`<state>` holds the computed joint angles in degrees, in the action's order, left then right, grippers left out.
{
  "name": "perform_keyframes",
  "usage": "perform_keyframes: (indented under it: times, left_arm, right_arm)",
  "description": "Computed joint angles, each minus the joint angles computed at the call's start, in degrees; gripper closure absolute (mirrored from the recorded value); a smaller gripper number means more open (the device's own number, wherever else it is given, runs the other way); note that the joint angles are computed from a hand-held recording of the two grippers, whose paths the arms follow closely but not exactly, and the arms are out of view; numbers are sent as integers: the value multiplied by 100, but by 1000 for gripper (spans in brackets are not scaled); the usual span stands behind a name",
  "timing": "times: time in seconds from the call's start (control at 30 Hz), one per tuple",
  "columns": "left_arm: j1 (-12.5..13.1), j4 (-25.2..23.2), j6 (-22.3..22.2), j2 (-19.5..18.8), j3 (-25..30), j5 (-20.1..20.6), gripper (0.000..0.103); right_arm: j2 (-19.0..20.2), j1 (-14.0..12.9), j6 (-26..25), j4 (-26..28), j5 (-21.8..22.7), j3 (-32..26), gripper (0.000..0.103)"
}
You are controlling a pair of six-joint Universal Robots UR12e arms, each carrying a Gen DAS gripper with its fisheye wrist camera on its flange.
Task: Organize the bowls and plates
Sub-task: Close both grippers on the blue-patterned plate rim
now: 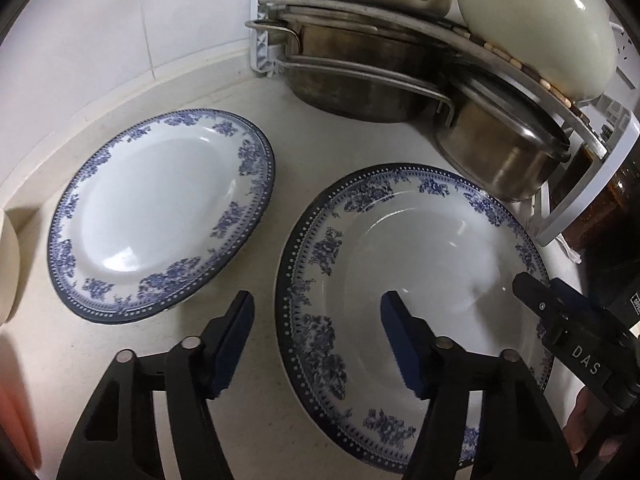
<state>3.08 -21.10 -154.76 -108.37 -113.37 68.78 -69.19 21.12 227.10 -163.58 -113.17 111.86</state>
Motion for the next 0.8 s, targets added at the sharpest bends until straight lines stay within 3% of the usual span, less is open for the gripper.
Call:
perform_keyframes:
  times: [0.37, 0.8]
  left_arm:
    - [-51, 43, 74, -83, 56, 94, 61]
    - [-56, 286, -1, -66, -11, 210, 67]
  right_arm:
    - [106, 16, -371, 75, -123, -124, 60]
    - [185, 44, -491, 253, -219, -259, 65]
